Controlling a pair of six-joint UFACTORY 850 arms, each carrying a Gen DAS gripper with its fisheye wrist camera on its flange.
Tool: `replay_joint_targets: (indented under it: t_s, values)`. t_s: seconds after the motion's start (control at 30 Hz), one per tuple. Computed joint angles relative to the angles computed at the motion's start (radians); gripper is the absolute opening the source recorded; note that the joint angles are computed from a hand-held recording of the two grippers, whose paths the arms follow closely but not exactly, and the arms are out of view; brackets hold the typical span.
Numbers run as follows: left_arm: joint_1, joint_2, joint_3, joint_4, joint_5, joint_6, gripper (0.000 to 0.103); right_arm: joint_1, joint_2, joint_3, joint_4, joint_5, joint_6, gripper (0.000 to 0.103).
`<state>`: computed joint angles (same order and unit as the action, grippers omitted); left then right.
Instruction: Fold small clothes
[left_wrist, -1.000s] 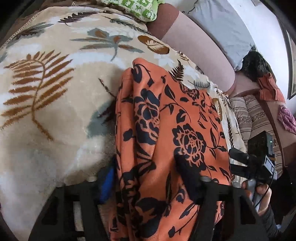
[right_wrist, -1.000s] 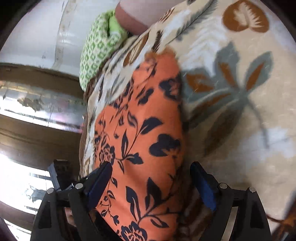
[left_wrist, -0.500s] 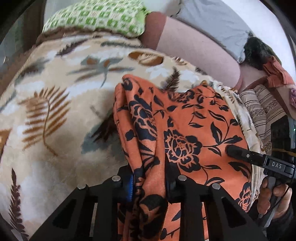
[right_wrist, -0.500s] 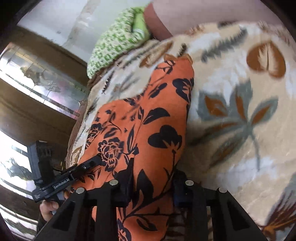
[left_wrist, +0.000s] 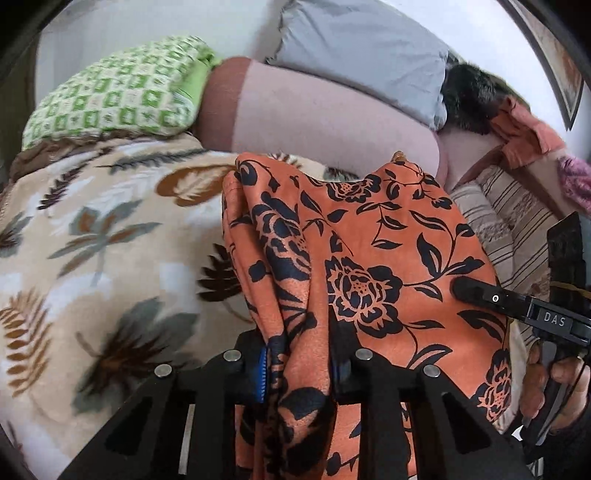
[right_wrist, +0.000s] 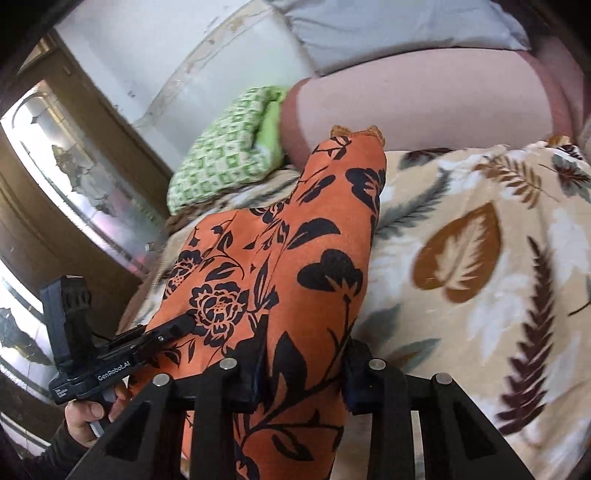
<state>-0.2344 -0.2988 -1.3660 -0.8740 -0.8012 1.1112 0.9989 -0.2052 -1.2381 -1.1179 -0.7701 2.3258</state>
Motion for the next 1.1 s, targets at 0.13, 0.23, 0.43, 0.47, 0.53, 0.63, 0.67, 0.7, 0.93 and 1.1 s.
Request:
replay_joint_targets:
  t_s: [0.13, 0.23, 0.43, 0.47, 0.53, 0.63, 0.67, 0.7, 0.93, 1.1]
  values:
    - [-0.063, -0.06, 0.007, 0.088, 0.064, -0.111, 0.028, -0.055, 0.012, 0.087, 0.015, 0.085, 0.055, 0.034]
    - [-0.077, -0.087, 0.02, 0.136, 0.096, -0.158, 0.047, -0.084, -0.026, 0.105, 0.203, 0.106, -0.053, 0.048]
    - [-0.033, -0.009, 0.059, 0.063, 0.128, -0.009, 0.056, -0.033, -0.047, 0.021, 0.264, -0.14, -0.093, 0.059]
    - [-0.025, 0.009, 0.067, 0.039, 0.138, 0.026, 0.057, -0.021, -0.05, 0.003, 0.231, -0.17, -0.082, 0.059]
    - [-0.016, 0.03, 0.087, 0.023, 0.158, 0.057, 0.06, -0.007, -0.048, -0.019, 0.163, -0.168, -0.059, 0.06]
    - [-0.024, 0.024, 0.096, 0.098, 0.174, 0.011, 0.06, -0.006, -0.052, -0.023, 0.087, -0.059, -0.029, 0.072]
    - [-0.031, 0.018, 0.098, 0.127, 0.188, -0.019, 0.06, -0.024, -0.058, -0.014, 0.117, 0.004, -0.046, 0.072]
    - [-0.036, 0.01, 0.096, 0.149, 0.193, -0.043, 0.06, -0.049, -0.07, 0.005, 0.189, 0.062, -0.08, 0.072]
    - [-0.055, 0.012, 0.1, 0.199, 0.213, -0.07, 0.06, -0.067, -0.08, -0.017, 0.277, 0.05, -0.151, 0.072]
    - [-0.056, 0.005, 0.094, 0.204, 0.207, -0.08, 0.06, -0.077, -0.07, -0.033, 0.203, 0.002, -0.107, 0.072]
